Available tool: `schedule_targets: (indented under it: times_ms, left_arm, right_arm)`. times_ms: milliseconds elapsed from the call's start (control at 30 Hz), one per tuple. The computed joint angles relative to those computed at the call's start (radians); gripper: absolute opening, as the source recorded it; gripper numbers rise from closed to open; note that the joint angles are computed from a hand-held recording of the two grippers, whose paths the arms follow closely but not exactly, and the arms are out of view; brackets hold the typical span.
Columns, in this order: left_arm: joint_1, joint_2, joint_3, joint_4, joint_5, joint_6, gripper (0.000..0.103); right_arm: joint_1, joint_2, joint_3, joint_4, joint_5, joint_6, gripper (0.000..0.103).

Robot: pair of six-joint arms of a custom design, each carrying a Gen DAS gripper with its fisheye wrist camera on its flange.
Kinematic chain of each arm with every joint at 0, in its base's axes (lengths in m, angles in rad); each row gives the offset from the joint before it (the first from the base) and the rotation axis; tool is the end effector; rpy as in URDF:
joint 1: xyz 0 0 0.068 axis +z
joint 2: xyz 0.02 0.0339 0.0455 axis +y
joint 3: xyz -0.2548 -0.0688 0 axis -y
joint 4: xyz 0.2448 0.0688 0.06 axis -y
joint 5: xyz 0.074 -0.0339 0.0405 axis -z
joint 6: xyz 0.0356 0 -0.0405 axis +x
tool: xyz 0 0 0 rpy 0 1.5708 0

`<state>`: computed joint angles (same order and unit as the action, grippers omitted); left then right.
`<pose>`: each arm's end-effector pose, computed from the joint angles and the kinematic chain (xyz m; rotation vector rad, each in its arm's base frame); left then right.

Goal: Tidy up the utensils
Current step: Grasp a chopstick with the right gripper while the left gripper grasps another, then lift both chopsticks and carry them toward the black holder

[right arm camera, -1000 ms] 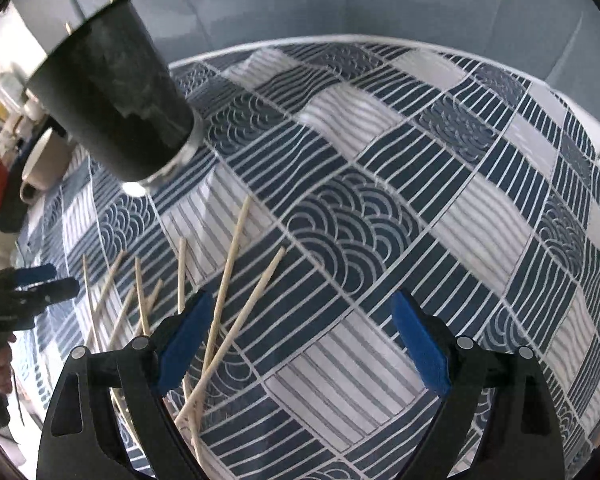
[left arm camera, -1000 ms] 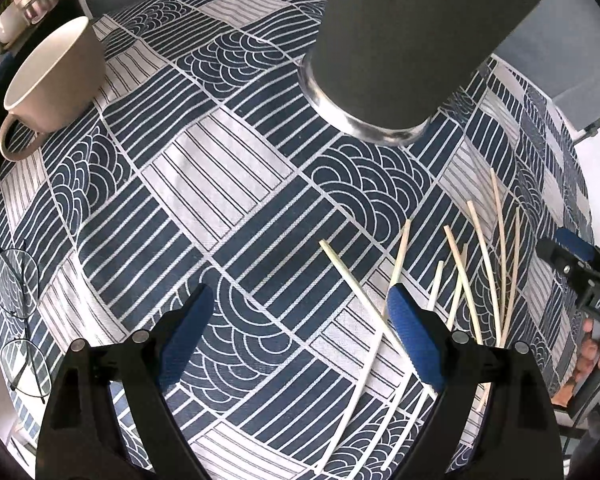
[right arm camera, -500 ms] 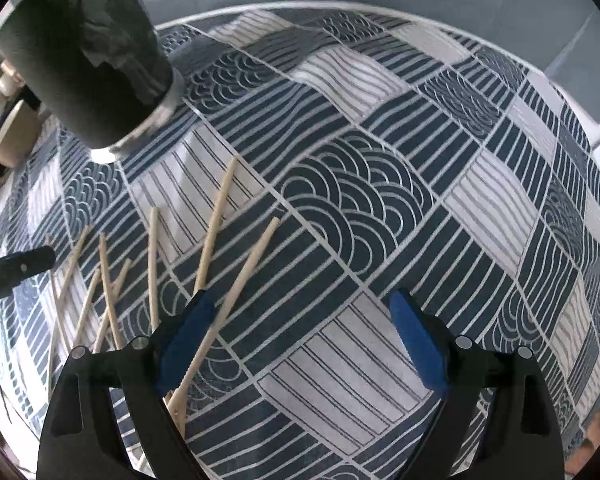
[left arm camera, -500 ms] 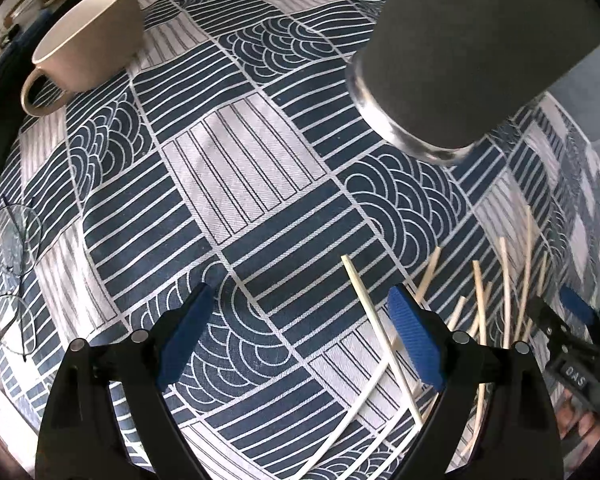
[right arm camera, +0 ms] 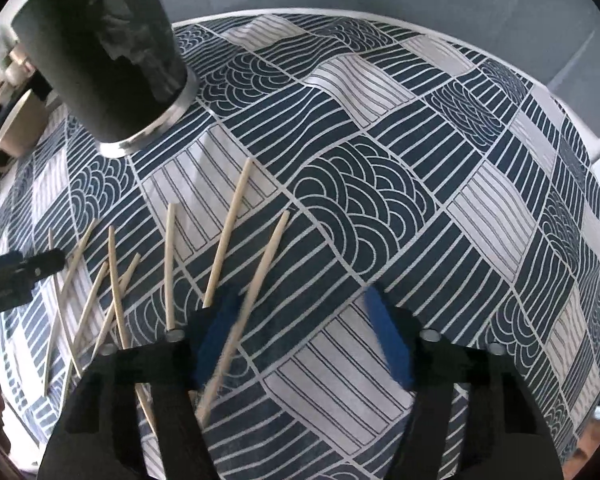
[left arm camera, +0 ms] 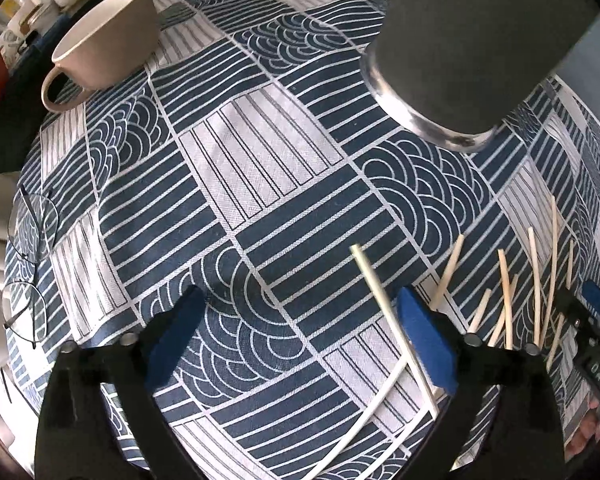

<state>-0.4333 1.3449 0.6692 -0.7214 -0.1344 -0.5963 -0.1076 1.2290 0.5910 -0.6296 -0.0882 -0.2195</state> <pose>0.1929 -0.0840 0.1479 -0.2551 2.9131 0.0459 0.1988 -0.0183 0.1515 -0.1772 2.8224 0.0528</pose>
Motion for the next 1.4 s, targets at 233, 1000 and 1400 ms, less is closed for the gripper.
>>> schedule_targets:
  times_ms: [233,1000,1400]
  left_arm:
    - [0.032,-0.291,-0.144,-0.056,0.005,0.129,0.026]
    - [0.652,-0.42,-0.054,-0.276,0.409,0.5,0.003]
    - [0.582,-0.352,0.183,-0.345,0.424,0.45,0.003]
  right_arm:
    - [-0.102,-0.004,0.009,-0.022,-0.035,-0.123,0.011]
    - [-0.37,0.007,0.173,-0.294,-0.327,-0.255,0.004]
    - [-0.352,-0.032,0.345,-0.412,-0.447,-0.245,0.005]
